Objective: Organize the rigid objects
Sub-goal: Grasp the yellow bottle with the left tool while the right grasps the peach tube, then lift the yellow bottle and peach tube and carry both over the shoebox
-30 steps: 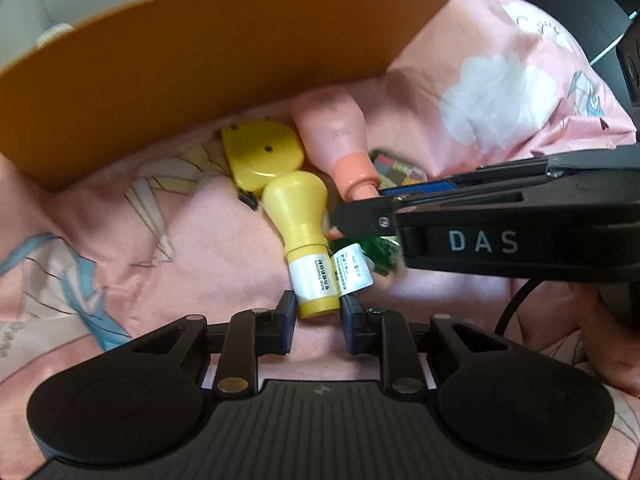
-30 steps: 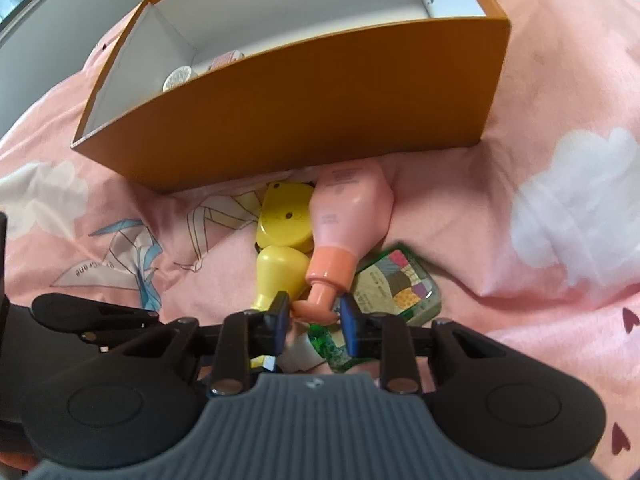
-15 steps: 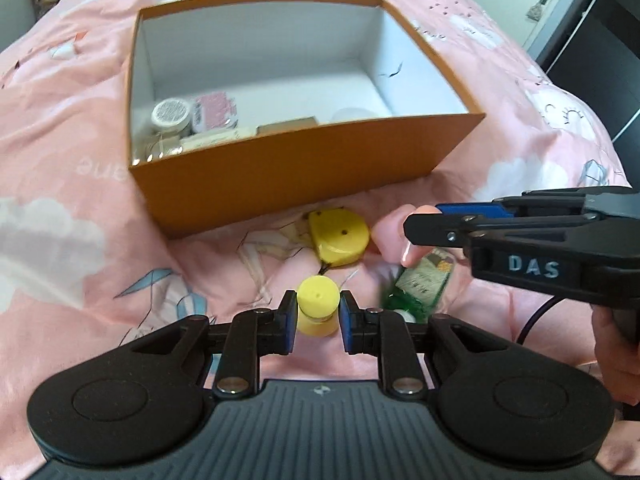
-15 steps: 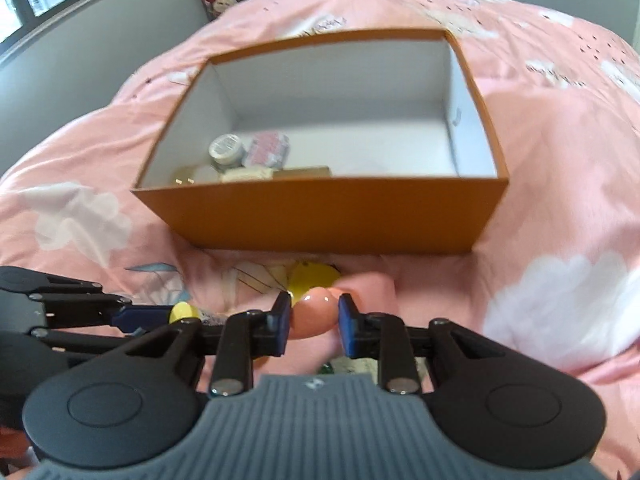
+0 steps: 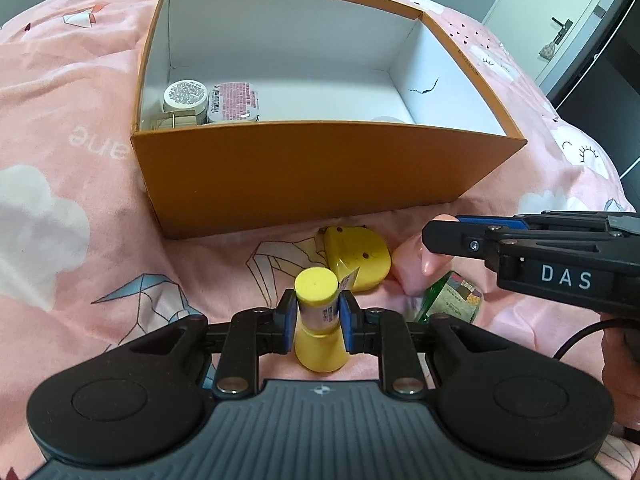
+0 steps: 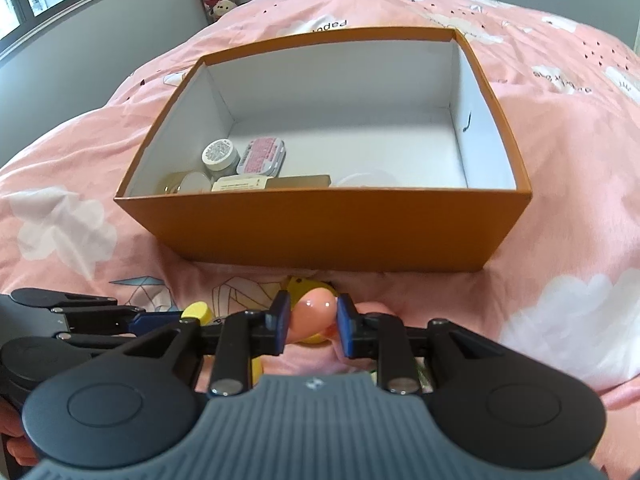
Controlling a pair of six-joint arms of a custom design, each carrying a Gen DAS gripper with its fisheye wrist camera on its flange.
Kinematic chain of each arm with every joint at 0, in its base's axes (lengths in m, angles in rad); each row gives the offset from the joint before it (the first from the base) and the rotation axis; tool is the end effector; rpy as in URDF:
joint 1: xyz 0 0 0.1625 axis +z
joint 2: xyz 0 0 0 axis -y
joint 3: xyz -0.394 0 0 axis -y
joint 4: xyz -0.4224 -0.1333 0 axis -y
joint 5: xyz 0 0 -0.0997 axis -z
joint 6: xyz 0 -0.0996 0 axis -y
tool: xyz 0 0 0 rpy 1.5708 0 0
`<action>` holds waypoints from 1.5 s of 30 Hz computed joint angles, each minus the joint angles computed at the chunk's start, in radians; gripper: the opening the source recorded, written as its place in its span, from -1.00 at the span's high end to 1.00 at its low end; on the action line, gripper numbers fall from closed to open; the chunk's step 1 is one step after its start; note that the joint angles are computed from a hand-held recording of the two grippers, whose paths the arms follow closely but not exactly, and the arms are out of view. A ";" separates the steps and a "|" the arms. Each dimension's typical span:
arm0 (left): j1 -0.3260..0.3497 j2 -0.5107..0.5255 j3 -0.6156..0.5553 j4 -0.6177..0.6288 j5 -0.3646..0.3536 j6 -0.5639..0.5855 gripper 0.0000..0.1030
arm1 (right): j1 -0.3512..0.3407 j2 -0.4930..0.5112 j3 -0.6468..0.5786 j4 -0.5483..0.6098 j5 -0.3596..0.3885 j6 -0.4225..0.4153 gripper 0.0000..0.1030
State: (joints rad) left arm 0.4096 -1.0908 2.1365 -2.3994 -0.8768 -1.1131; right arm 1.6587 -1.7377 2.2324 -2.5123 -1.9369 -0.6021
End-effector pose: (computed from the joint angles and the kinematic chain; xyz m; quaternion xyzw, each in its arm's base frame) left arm -0.3568 -0.3697 0.0502 0.0593 0.9337 -0.2640 0.2345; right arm 0.1356 -0.4261 0.3097 0.2863 -0.9160 0.1656 0.2271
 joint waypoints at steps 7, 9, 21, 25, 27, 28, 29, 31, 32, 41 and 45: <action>0.002 0.015 -0.011 0.013 -0.001 0.006 0.48 | 0.002 0.002 0.020 -0.042 -0.001 -0.048 0.51; 0.000 0.017 -0.013 0.014 -0.001 0.016 0.49 | 0.003 0.003 0.020 -0.042 0.000 -0.052 0.46; 0.000 0.013 -0.011 0.018 -0.005 0.025 0.50 | 0.013 0.047 0.034 -0.085 -0.058 -0.075 0.13; 0.001 0.011 -0.010 0.018 -0.006 0.026 0.50 | 0.013 0.049 0.039 -0.099 -0.059 -0.086 0.14; -0.002 0.012 -0.011 0.023 -0.004 0.026 0.50 | 0.016 0.049 0.039 -0.102 -0.073 -0.081 0.10; -0.003 0.011 -0.010 0.023 -0.003 0.021 0.50 | 0.020 0.048 0.040 -0.107 -0.087 -0.077 0.06; -0.003 0.008 -0.008 0.022 -0.003 0.016 0.50 | 0.025 0.047 0.042 -0.114 -0.105 -0.077 0.02; -0.001 0.003 -0.005 0.020 -0.005 0.009 0.49 | 0.035 0.041 0.046 -0.118 -0.142 -0.080 -0.02; -0.002 0.002 -0.004 0.019 -0.005 0.007 0.49 | 0.037 0.037 0.045 -0.109 -0.159 -0.072 -0.01; -0.019 -0.004 0.008 0.007 0.024 0.002 0.53 | 0.036 0.010 0.057 -0.144 -0.174 -0.063 0.46; -0.028 -0.008 0.009 0.008 0.044 0.001 0.53 | 0.039 -0.003 0.063 -0.173 -0.145 -0.102 0.50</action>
State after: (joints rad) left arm 0.3812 -1.0985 2.1456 -2.3919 -0.8325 -1.1116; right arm 1.6974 -1.7409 2.2958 -2.6854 -2.0815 -0.7046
